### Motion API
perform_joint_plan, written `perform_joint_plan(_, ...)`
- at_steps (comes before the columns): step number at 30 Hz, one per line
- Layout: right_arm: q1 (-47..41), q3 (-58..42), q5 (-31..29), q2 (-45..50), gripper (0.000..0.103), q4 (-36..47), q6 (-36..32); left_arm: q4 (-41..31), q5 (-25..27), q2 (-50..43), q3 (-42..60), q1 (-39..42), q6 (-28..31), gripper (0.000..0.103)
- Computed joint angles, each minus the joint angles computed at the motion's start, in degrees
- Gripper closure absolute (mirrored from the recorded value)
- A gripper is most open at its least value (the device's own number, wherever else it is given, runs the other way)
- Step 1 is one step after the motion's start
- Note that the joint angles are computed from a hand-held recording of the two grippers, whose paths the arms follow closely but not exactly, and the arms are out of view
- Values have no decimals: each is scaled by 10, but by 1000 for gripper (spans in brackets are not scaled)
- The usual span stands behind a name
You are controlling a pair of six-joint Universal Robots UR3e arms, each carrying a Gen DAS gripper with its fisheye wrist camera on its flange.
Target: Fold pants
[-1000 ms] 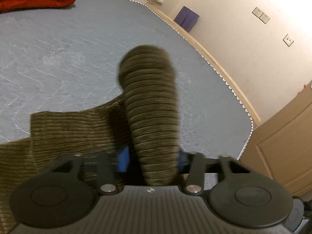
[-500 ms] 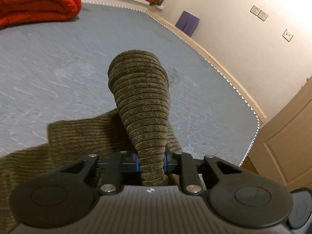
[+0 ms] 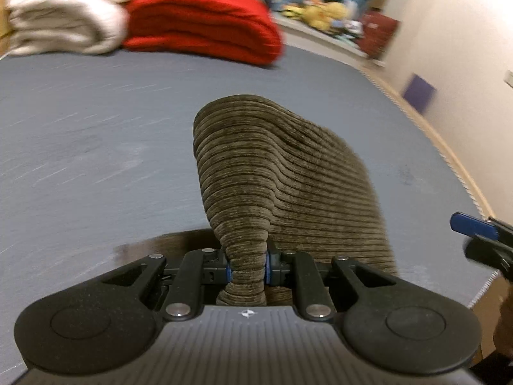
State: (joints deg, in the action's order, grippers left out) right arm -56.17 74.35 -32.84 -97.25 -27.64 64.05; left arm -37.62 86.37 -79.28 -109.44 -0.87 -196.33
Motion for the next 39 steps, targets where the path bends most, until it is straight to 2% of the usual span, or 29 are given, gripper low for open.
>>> perform_joint_plan(2,44,91,7,-23,35,-203,178,-32,-6,45,-30,43,14,85)
perform_joint_plan(4,91,169,-17,-29,32,-400,338,-60,-9,72,-50,78,24,84)
perform_joint_plan(5,117,193,-38,-20,30,-479,404,-74,-18,82,-56,98,27,82)
perform_joint_plan(7,155,215,-69,3,25,-561,465,-115,-56,94,-59,149,50,73)
perform_joint_plan(9,187,242,-96,17,19,-634,518,-120,-72,99,-69,183,47,45)
perform_joint_plan(10,202,245,-108,31,18,-658,540,-116,-77,102,-74,198,46,36)
perform_joint_plan(11,212,248,-116,40,15,-665,554,-114,-86,99,-72,214,54,20)
perform_joint_plan(12,222,244,-122,53,12,-668,571,-120,-103,99,-71,233,70,15)
perform_joint_plan(16,244,207,-125,108,6,-644,608,-156,-158,64,-67,270,100,10)
perform_joint_plan(18,252,175,-124,144,1,-617,620,-154,-159,30,-70,269,110,9)
perform_joint_plan(20,259,139,-125,182,1,-586,630,-136,-180,3,-82,285,121,6)
perform_joint_plan(23,260,108,-128,227,1,-552,631,-133,-264,-20,-109,338,138,6)
perform_joint_plan(24,261,108,-129,231,1,-553,624,-125,-278,-34,-109,341,141,7)
perform_joint_plan(26,262,115,-129,231,1,-561,603,-92,-276,-57,-109,328,142,10)
perform_joint_plan(28,264,118,-126,226,2,-565,592,-67,-266,-75,-98,311,141,21)
perform_joint_plan(30,261,120,-114,208,35,-550,561,-65,-233,-86,-69,279,118,30)
perform_joint_plan(32,261,139,-112,178,49,-572,568,-61,-202,-96,-46,249,104,37)
perform_joint_plan(35,246,134,-97,160,59,-555,561,-49,-187,-87,-31,219,78,50)
perform_joint_plan(39,210,102,-63,145,60,-520,532,11,-172,-115,13,163,43,53)
